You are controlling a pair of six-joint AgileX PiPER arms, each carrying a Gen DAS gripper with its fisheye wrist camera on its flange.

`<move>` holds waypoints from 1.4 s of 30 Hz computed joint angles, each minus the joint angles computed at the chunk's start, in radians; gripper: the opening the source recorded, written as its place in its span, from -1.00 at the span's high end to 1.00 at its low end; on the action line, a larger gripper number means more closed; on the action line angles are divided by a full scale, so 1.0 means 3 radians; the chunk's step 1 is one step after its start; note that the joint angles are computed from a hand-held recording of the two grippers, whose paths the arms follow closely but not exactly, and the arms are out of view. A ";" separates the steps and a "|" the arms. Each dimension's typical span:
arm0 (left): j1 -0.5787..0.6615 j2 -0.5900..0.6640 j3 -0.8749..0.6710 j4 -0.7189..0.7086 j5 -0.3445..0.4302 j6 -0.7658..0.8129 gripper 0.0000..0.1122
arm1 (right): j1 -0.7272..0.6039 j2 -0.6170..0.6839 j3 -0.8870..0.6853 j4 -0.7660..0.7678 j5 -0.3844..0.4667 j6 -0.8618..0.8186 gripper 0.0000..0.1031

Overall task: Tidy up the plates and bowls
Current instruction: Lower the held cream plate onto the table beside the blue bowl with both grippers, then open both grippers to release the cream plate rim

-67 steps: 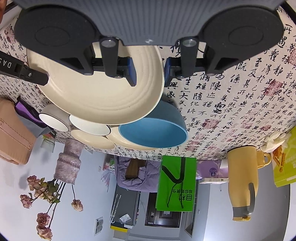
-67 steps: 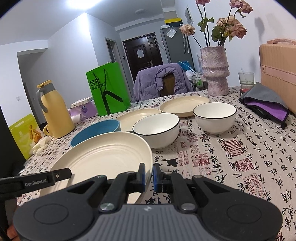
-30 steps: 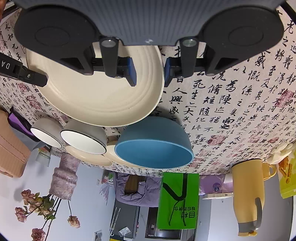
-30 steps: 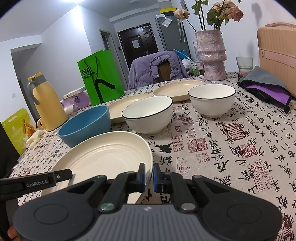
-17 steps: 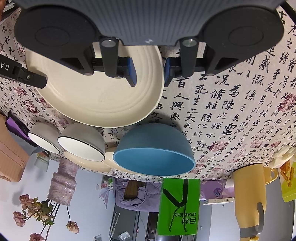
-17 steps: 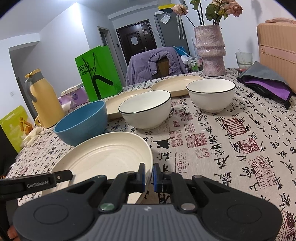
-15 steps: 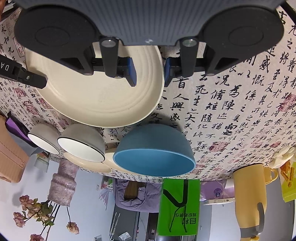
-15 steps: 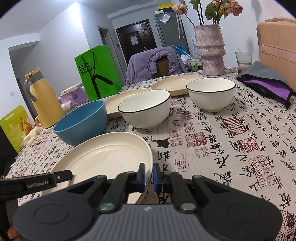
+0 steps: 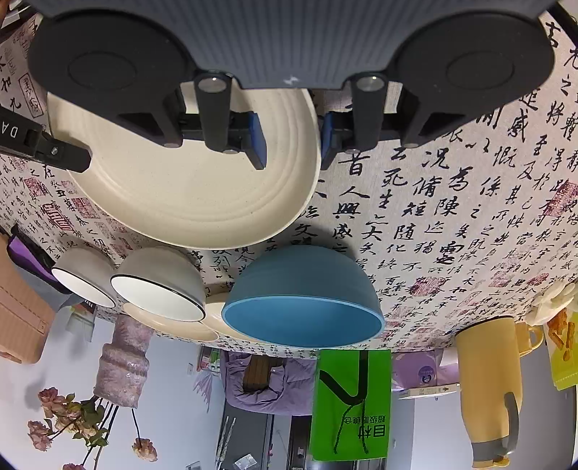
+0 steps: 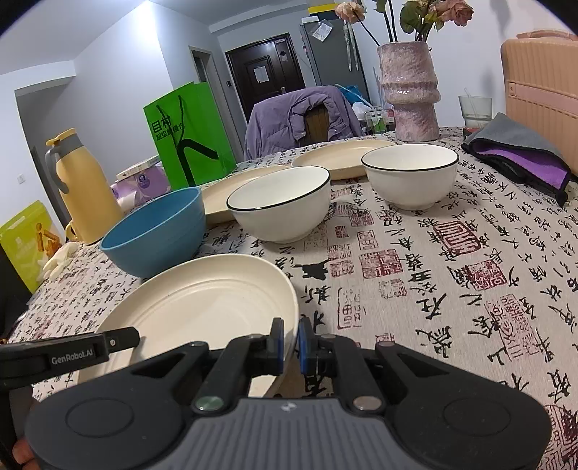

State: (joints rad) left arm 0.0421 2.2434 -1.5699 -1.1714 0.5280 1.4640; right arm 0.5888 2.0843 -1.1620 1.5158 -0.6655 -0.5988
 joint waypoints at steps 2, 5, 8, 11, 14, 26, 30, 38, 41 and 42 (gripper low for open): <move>0.0000 -0.0002 0.0002 0.0003 0.0000 0.0002 0.46 | -0.0001 0.0003 -0.0002 0.0005 0.0001 -0.0006 0.84; 0.0002 -0.0002 0.0004 0.0001 0.0003 0.0004 0.46 | -0.0009 0.0008 -0.0004 0.0013 0.0024 -0.0011 0.83; 0.0006 0.0003 -0.0013 0.0032 0.0029 -0.0050 0.45 | -0.0023 0.0007 0.0009 -0.0028 0.0066 0.0044 0.80; 0.0019 0.0016 -0.0046 0.0076 0.0075 -0.0108 0.44 | -0.0035 -0.0014 0.0046 -0.0112 0.0091 0.0158 0.78; 0.0030 0.0017 -0.0056 0.0054 0.0094 -0.0085 0.42 | -0.0029 -0.0042 0.0074 -0.0139 0.0080 0.0210 0.77; 0.0096 -0.0089 0.0097 -0.0417 0.0051 0.0398 -0.18 | 0.0024 -0.0122 0.0201 -0.0443 -0.0019 0.0510 0.35; 0.0125 -0.0113 0.0126 -0.0551 0.0040 0.0543 -0.33 | 0.0046 -0.0139 0.0219 -0.0489 -0.0056 0.0530 -0.01; 0.0180 -0.0170 0.0207 -0.0789 0.0078 0.0786 -0.59 | 0.0090 -0.0161 0.0249 -0.0623 -0.0124 0.0610 -0.29; 0.0216 -0.0188 0.0243 -0.0904 0.0144 0.0902 -0.77 | 0.0100 -0.0167 0.0260 -0.0645 -0.0149 0.0630 -0.47; 0.0229 -0.0200 0.0269 -0.0976 0.0169 0.0981 -0.82 | 0.0107 -0.0168 0.0262 -0.0653 -0.0163 0.0635 -0.54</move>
